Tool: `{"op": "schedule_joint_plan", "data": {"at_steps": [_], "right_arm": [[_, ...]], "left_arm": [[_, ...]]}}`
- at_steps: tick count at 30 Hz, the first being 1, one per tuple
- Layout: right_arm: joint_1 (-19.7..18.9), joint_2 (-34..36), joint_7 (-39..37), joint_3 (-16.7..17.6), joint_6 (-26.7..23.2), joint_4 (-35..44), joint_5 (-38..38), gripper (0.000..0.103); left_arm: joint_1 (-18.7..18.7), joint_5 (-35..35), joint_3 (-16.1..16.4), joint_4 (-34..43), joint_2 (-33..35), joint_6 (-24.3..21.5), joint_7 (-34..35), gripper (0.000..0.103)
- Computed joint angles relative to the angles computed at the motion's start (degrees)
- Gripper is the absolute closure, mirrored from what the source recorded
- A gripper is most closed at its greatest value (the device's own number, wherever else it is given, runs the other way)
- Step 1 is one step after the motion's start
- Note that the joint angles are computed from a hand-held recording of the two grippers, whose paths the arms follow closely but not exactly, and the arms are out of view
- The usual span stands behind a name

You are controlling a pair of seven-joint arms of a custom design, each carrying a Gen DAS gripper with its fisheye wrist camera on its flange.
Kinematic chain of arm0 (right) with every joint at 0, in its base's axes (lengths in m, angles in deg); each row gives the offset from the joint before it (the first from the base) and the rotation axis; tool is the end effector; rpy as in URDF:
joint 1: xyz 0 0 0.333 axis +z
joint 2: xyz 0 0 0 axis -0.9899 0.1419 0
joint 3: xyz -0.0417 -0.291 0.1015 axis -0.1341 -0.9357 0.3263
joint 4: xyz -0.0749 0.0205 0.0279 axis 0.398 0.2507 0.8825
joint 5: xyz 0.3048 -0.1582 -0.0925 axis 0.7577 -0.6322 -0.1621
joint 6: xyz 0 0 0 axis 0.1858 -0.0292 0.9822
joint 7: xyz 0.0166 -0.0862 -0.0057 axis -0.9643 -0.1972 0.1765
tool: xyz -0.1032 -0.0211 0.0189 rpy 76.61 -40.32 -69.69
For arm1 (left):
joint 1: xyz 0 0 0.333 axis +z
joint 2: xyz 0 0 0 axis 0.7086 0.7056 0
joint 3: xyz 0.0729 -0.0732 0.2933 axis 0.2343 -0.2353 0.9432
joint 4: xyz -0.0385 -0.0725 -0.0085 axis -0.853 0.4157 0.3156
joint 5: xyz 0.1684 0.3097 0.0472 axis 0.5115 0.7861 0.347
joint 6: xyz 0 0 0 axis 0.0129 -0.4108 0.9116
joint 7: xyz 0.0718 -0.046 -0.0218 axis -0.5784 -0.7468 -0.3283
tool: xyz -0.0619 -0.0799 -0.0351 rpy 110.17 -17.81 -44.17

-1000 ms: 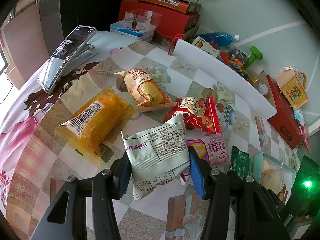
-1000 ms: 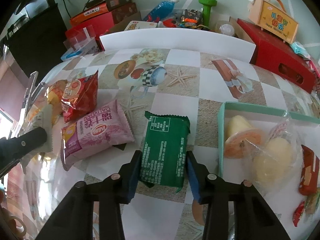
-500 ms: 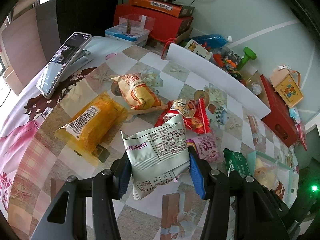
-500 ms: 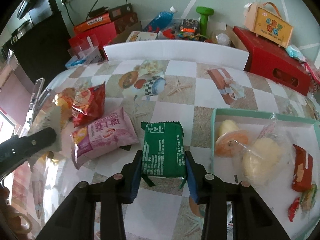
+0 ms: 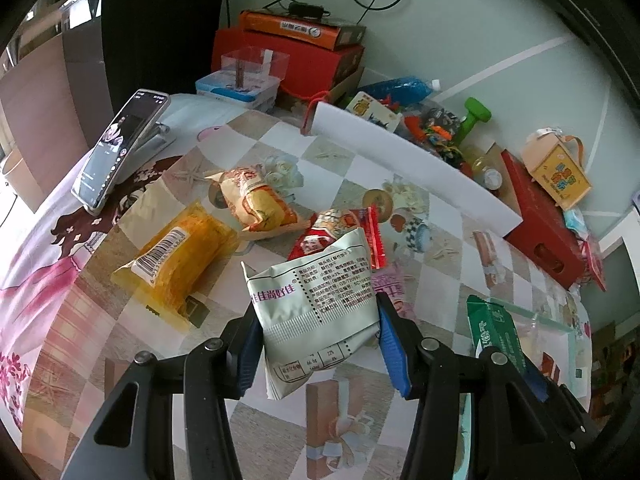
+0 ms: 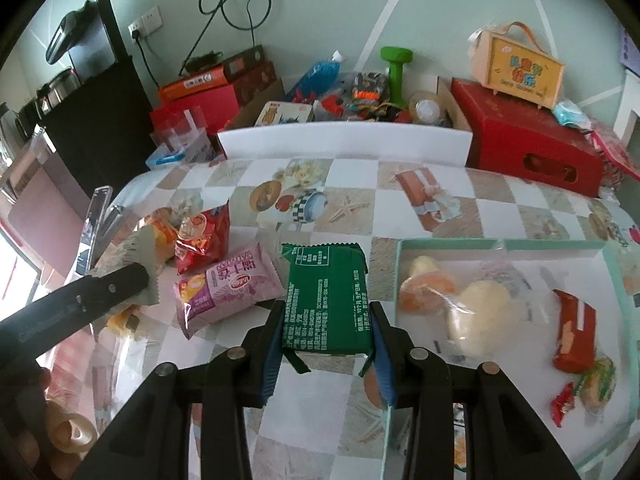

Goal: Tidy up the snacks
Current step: 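Lift the green pack with the right tool while the left tool holds the white bag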

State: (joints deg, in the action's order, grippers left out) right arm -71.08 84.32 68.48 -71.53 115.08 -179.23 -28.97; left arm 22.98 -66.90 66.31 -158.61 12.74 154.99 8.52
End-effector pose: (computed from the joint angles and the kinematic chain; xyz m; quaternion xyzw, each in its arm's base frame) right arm 0.6009 0.0969 0.4331 -0.6225 0.7139 -0.1919 0.2568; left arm 0.6371 -0.3243 0.4377 -0.7249 0.6161 -0.2823 0.1234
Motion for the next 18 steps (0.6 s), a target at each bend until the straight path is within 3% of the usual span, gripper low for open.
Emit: {"op": "schedule_joint_plan", "data": {"at_steps": [8, 18], "right_arm": [[-0.11, -4.59, 4.25, -1.56, 2.42, -5.25, -2.74, 0.061], [-3.64, -9.69, 5.88, -0.74, 5.56, -11.74, -1.85, 0.061]], "left_arm": [[-0.96, 1.24, -0.11, -0.70, -1.15, 1.33, 0.54, 0.049], [-2.25, 2.57, -0.58, -1.40, -2.46, 3.13, 2.17, 0.049]]}}
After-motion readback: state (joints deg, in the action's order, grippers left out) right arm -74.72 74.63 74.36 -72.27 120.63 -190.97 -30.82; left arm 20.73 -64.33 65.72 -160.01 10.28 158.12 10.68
